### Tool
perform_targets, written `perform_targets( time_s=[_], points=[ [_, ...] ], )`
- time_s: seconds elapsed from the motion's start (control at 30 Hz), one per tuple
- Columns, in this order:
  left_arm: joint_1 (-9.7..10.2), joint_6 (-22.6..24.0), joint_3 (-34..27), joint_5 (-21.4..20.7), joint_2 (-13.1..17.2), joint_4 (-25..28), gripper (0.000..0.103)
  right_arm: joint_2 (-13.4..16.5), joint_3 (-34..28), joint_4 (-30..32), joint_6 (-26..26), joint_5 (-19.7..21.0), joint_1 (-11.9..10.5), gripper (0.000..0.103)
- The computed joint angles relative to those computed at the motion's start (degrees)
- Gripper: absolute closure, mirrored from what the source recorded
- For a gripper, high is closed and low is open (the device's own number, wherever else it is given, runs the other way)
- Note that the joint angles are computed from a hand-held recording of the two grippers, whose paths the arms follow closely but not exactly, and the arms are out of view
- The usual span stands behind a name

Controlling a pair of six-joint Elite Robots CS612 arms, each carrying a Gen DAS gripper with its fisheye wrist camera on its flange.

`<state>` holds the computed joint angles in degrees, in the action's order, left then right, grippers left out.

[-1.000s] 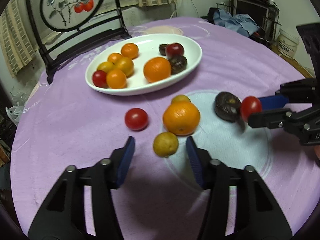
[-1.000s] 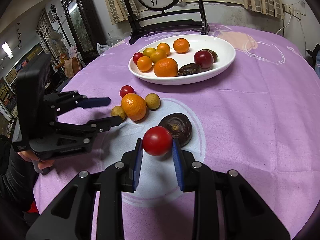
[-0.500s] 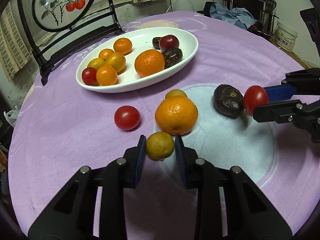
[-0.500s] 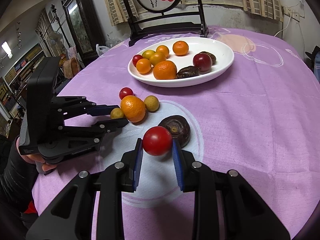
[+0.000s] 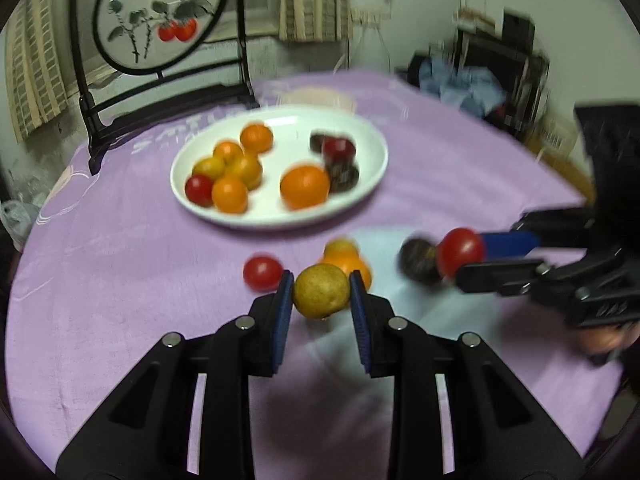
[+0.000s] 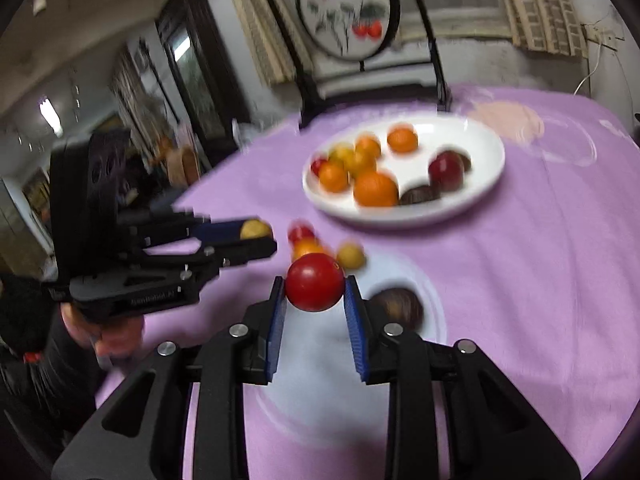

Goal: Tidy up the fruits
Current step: 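Place the red tomato on the plate with the right tool while the left tool places a yellow fruit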

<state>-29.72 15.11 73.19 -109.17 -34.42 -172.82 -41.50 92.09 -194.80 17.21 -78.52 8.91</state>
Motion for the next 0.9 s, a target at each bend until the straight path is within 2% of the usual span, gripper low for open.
perform_targets(
  time_s=[0.1, 0.17, 0.23, 0.33, 0.5, 0.53, 0.57, 0.63, 0.67, 0.8, 0.9],
  points=[
    [0.11, -5.9, -2.8, 0.0, 1.1, -1.2, 0.074, 1.3, -2.5, -2.5, 4.1, -4.4, -0.3, 0.073],
    [-0.04, -9.6, -6.0, 0.9, 2.4, -0.8, 0.074, 2.4, -5.2, -1.6, 5.9, -8.5, -0.5, 0.073],
    [-0.66, -11.8, -9.2, 4.2, 4.0, -1.0, 0.074, 3.5, -7.6, 0.6, 6.4, -11.0, -0.6, 0.073],
    [-1.32, -13.1, -14.4, 6.6, 6.6, 1.9, 0.074, 5.4, -11.3, 3.4, 7.0, -12.6, -1.0, 0.073],
    [-2.03, -14.1, -21.3, 9.6, 10.1, 7.7, 0.074, 7.0, -14.3, 6.7, 6.7, -12.0, -1.8, 0.072],
    [-2.1, -14.4, -21.9, 10.4, 10.4, 8.2, 0.074, 7.0, -14.4, 7.2, 6.2, -12.2, -1.9, 0.064],
    [-2.14, -14.9, -22.6, 11.2, 10.8, 8.7, 0.071, 7.0, -14.5, 7.6, 5.9, -12.4, -1.9, 0.054],
    [-2.06, -16.4, -22.8, 12.7, 10.9, 8.4, 0.023, 6.6, -14.0, 7.1, 5.9, -12.8, -1.9, 0.043],
    [-2.07, -17.5, -21.9, 14.0, 10.5, 6.7, 0.02, 6.3, -13.3, 6.1, 5.9, -12.6, -1.9, 0.043],
    [-1.13, -19.7, -18.4, 12.5, 8.4, 3.4, 0.005, 4.6, -10.5, 3.2, 5.4, -10.7, -1.8, 0.041],
    [-0.67, -21.5, -14.5, 14.1, 6.7, 0.1, 0.002, 3.2, -8.1, 3.3, 2.8, -10.0, -1.3, 0.041]
  ],
)
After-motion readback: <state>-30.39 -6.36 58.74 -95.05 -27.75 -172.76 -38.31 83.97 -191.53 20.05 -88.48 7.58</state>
